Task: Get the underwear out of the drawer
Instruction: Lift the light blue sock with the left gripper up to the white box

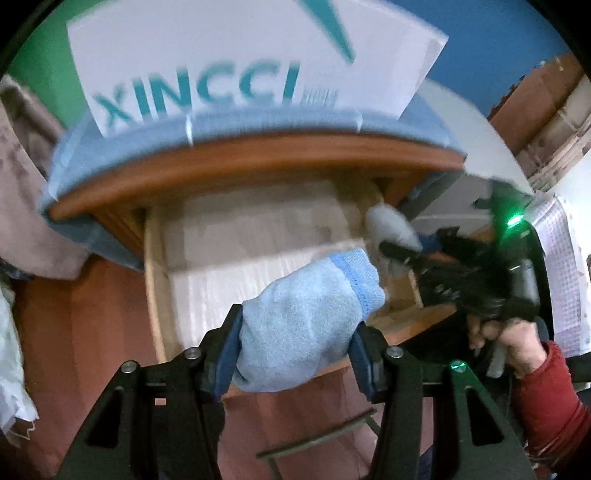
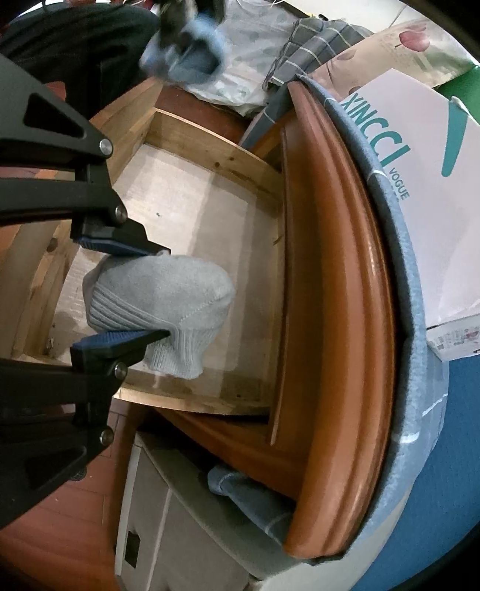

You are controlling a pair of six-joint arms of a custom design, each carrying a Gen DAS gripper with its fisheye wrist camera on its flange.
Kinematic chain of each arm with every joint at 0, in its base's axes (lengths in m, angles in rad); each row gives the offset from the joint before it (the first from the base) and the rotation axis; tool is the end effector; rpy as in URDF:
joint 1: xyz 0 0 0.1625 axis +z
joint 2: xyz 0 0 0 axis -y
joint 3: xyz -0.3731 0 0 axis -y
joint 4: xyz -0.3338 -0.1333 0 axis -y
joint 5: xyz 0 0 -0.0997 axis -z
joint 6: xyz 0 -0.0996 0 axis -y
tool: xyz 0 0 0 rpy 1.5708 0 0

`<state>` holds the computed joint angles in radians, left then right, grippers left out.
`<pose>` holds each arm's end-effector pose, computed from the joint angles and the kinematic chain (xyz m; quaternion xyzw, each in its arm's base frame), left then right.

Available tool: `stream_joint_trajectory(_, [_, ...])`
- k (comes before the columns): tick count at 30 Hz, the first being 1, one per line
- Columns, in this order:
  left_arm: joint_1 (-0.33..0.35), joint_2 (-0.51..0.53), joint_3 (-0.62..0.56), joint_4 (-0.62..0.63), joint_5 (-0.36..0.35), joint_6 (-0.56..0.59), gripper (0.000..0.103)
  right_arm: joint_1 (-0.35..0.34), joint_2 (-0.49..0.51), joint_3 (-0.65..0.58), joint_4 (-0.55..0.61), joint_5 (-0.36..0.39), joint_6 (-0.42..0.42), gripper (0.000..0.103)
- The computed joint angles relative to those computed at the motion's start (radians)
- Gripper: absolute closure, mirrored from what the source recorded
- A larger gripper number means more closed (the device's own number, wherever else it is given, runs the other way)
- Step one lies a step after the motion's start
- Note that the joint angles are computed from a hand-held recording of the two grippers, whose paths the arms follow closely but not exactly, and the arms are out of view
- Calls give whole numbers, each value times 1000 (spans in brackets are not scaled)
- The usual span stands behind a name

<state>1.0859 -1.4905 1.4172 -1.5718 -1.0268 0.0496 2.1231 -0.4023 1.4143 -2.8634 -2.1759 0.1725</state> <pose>-0.0549 -0.5007 0.4813 0.2446 0.9310 -0.0929 0.2544 0.4004 -0.5036 -0.0255 0.1375 -0.9361 0.2294 0.2285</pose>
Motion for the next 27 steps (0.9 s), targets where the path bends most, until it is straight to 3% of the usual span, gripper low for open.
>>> stream_joint_trajectory(7, [-115,-9,-117,-17,78,5,54,4,2,0,-6,-2,-3,69])
stream_joint_trajectory(16, [-197,158,-413,-81,255,73,54,5,-12,24,-44,9,-4,69])
stream_joint_trajectory(24, [-162,409,-688,-158,429,88,53,7,-21,34,-58,11,-5,68])
stream_joint_trajectory(27, [-125,512,-816,-104,450,63,53,8,-23,36,-61,11,-4,68])
